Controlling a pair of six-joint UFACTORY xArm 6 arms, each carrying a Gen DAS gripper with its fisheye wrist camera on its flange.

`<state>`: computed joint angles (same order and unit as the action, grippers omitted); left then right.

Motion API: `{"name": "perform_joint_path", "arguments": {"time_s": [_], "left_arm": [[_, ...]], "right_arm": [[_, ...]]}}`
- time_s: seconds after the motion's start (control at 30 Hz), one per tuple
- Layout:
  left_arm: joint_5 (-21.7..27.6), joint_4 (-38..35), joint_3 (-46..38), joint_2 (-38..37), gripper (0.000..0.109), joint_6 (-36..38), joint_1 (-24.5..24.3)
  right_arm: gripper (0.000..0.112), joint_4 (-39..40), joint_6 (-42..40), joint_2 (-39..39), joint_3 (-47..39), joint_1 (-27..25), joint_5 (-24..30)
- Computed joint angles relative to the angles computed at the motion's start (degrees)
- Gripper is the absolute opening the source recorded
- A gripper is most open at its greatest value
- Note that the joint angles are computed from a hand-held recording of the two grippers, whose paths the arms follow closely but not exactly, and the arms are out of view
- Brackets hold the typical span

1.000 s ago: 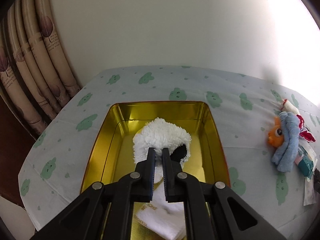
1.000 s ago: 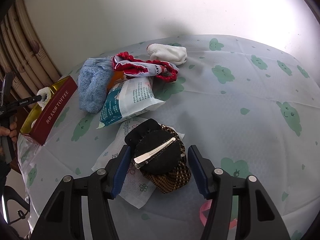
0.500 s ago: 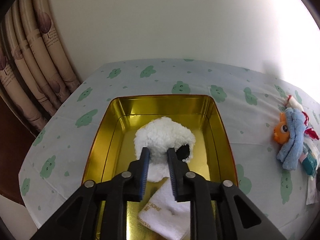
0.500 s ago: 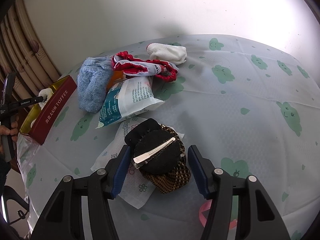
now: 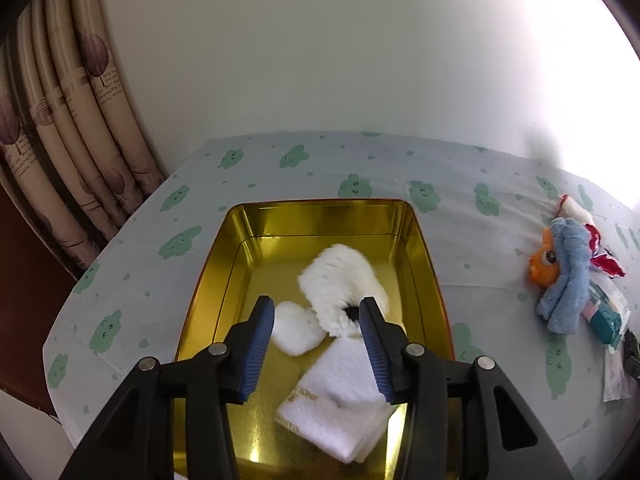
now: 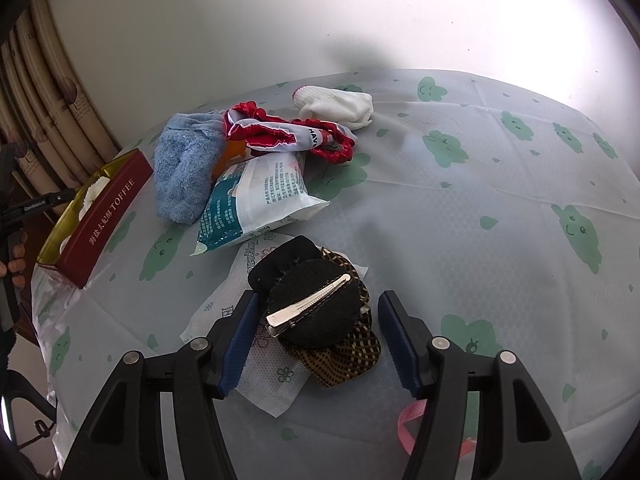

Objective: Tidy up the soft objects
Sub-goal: 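Open the left gripper to release the plush into the tin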

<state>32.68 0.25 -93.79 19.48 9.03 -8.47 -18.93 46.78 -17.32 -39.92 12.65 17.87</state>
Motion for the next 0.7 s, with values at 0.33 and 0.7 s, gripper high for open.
{"name": "perform_joint_path", "arguments": {"time_s": [0.33,0.7], "left_arm": [[-3.5,-4.4,8.8,-7.1,0.046,3.1,-0.4],[-3.6,-8.4,11.4,-9.7,0.046,3.1,0.7]], "right_arm": [[0.035,-2.7,0.4,0.3,-1.1,1.0,1.7],[0.034,-10.6,5.8,-1.0,-3.8,2.1,5.8]]}}
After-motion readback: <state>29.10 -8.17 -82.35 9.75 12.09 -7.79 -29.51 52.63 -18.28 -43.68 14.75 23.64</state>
